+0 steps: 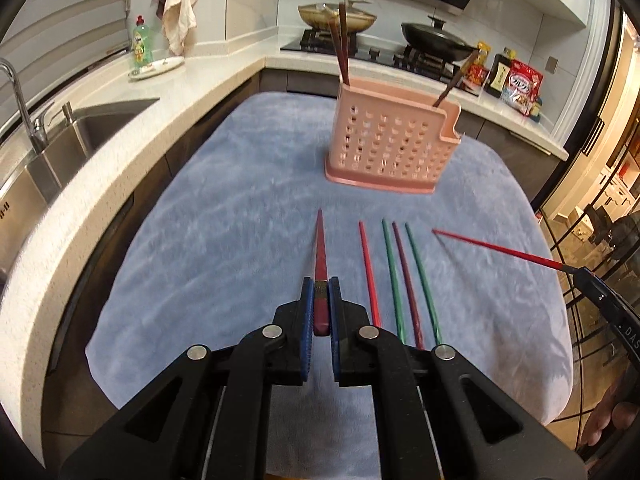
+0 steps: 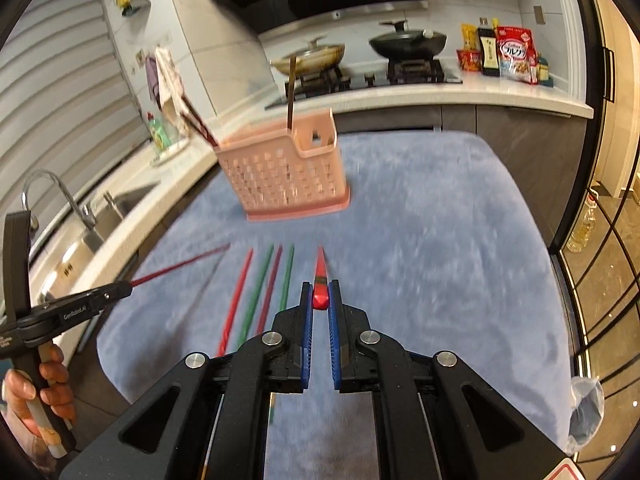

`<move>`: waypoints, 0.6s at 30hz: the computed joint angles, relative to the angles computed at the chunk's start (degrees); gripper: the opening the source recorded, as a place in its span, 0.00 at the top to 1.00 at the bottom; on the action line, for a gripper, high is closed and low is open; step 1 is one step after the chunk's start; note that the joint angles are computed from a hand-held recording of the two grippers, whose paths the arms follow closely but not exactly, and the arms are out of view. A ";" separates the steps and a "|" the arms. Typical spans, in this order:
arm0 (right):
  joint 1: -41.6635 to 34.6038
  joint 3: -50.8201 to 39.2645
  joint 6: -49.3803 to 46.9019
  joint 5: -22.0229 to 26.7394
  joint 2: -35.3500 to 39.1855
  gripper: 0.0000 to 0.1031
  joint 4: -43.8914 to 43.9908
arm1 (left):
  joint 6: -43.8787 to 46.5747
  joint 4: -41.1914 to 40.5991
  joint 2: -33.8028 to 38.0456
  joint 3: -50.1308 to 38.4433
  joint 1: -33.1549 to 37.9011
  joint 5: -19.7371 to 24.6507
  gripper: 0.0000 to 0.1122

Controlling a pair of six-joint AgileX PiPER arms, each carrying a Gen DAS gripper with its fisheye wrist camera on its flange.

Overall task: Organize utensils
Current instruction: 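Carry both chopsticks with both tools and lower them into the pink holder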

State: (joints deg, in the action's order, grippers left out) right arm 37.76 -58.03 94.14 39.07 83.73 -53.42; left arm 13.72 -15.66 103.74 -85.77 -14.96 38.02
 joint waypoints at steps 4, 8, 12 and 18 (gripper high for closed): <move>-2.34 -2.15 -2.71 -0.01 -0.57 0.93 0.01 | -0.89 0.22 1.52 -5.32 0.09 1.31 0.94; -4.23 -4.67 -5.99 -0.38 -0.49 0.93 0.97 | -1.80 0.59 3.80 -11.92 0.31 3.39 0.94; -6.06 -7.52 -9.15 -1.48 -0.21 0.93 1.91 | -3.59 2.13 6.45 -19.44 -0.12 5.52 0.94; -8.61 -13.66 -13.85 -2.88 1.15 0.93 3.28 | -6.24 3.51 13.68 -37.71 -1.04 13.04 0.94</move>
State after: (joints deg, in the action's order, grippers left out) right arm 29.15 -71.69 80.29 36.19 84.88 -50.14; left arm 7.48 -12.15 117.42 -123.49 -16.00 51.06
